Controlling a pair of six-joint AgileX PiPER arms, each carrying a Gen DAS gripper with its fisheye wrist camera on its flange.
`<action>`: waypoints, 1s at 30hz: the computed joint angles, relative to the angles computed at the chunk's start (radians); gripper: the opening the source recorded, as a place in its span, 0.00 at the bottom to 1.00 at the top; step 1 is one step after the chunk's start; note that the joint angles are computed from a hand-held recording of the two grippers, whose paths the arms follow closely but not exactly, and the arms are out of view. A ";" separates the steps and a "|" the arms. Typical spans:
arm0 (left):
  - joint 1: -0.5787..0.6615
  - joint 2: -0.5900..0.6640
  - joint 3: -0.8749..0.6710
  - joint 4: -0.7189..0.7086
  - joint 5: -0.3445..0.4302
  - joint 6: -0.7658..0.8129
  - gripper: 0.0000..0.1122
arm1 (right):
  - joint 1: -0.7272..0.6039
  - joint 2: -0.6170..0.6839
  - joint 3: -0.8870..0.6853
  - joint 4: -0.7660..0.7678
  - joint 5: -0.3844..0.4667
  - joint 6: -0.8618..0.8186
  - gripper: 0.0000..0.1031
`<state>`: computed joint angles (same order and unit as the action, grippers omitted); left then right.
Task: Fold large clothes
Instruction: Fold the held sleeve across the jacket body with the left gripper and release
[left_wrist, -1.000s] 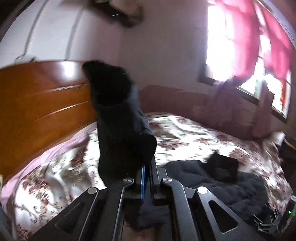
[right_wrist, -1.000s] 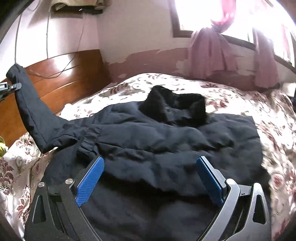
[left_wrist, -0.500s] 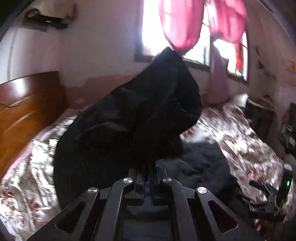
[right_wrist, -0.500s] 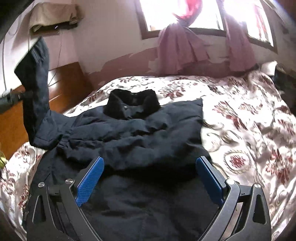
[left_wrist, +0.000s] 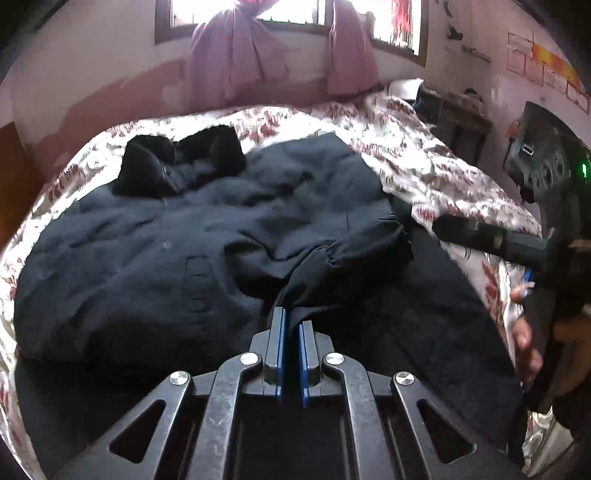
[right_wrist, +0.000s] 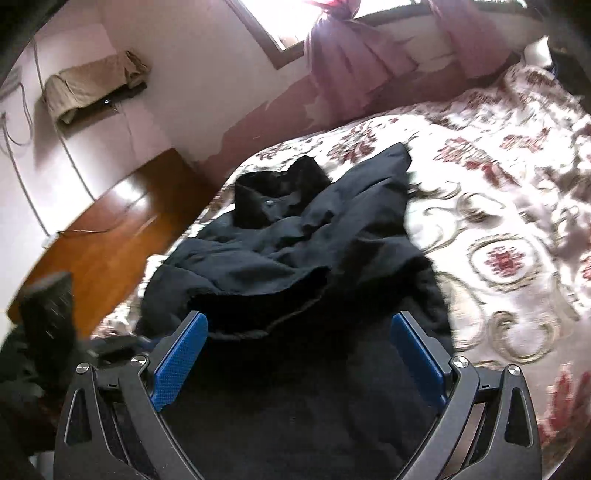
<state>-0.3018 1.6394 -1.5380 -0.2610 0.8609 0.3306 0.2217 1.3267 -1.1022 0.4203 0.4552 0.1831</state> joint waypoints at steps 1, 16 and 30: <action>0.022 0.009 -0.004 -0.038 0.023 0.030 0.07 | -0.005 0.015 -0.006 0.038 0.004 -0.026 0.95; 0.201 -0.086 0.128 -0.276 0.050 0.188 0.86 | 0.091 0.191 -0.124 -0.118 0.093 0.226 0.32; 0.444 0.026 -0.129 -0.062 0.078 0.031 0.86 | 0.207 0.260 -0.574 -0.663 0.422 0.436 0.04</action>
